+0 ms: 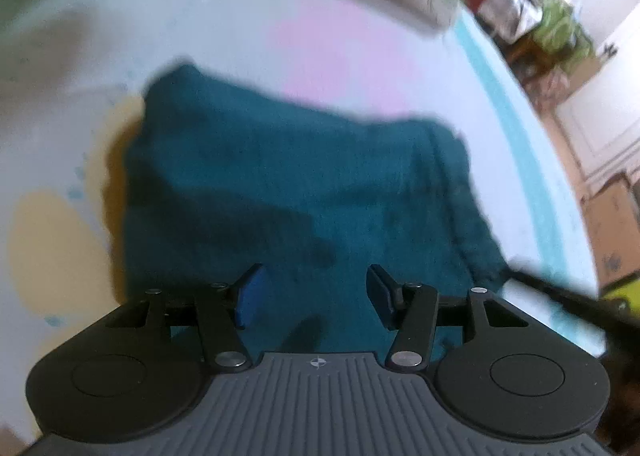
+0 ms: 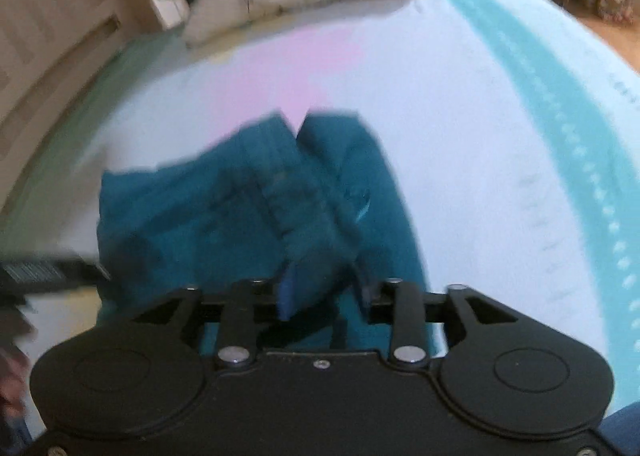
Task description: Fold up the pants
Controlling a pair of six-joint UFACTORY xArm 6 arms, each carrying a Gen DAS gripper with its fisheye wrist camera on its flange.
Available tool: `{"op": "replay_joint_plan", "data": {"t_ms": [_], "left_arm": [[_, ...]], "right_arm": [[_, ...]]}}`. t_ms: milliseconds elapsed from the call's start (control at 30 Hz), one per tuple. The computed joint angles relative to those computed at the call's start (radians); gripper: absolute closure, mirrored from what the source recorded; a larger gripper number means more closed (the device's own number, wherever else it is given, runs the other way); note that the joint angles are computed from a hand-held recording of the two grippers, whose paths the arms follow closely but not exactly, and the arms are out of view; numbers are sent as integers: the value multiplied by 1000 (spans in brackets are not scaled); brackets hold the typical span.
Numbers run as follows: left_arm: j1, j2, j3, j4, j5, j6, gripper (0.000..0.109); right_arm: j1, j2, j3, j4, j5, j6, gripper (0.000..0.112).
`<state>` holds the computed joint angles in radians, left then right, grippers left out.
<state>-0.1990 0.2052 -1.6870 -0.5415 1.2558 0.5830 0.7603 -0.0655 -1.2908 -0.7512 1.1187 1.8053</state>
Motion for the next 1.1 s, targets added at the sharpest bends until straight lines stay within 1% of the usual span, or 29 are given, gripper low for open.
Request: {"op": "replay_joint_plan", "data": {"t_ms": [33,67,100,133,167,233,267,367,433,567,600,667,700,733,800,833,867,900,967,1000,1033,1100], "left_arm": [[-7,-12,29,17,-3,1,55],[-12,-18,56,33,-5,6,55],[-15,-21,70,40,-7,7,55],[-15,-45,116,30,-43,34,55],[-14,-62,140,21,-63,52,54],[-7,-69,152,7,-68,63,54],[0,-65,145,-2,-58,61,54],[22,-39,108,-28,-19,39,54],[34,-30,91,-37,1,29,54],[42,-22,75,-40,15,26,54],[39,-28,83,-41,10,23,54],[39,-33,85,-46,-1,15,54],[44,-33,79,-47,-2,13,54],[49,-39,81,-46,-10,7,54],[62,-51,88,-48,-29,-8,54],[71,-55,88,-53,-35,-17,54],[82,-59,86,-62,-40,-27,54],[91,-62,83,-69,-44,-34,54],[104,-72,79,-85,-55,-37,54],[107,-76,77,-93,-57,-34,53],[110,-78,71,-101,-58,-29,53],[107,-75,57,-115,-54,-18,53]], "right_arm": [[-5,-9,8,-25,1,-6,53],[-4,-22,20,-42,1,-14,51],[-18,-36,33,-54,-21,-39,50],[-33,-46,46,-58,-50,-64,50],[-60,-53,60,-53,-94,-101,50],[-120,-59,95,-29,-208,-186,50],[-157,-54,107,1,-271,-248,50],[-234,-26,122,119,-386,-402,50],[-268,-14,141,204,-448,-470,50],[-319,-23,223,379,-618,-592,49],[-322,-31,248,419,-660,-614,51],[-322,-38,269,485,-697,-643,77],[-318,-36,263,507,-694,-667,94],[-307,-31,241,488,-665,-662,94],[-266,-5,149,377,-545,-624,95],[-247,9,105,342,-504,-622,95],[-229,17,71,309,-489,-619,96],[-212,17,41,270,-497,-603,96],[-190,5,6,196,-542,-568,96],[-174,-2,-18,141,-534,-540,96],[-158,-8,-39,95,-506,-519,96],[-119,-27,-67,11,-385,-465,96]]}}
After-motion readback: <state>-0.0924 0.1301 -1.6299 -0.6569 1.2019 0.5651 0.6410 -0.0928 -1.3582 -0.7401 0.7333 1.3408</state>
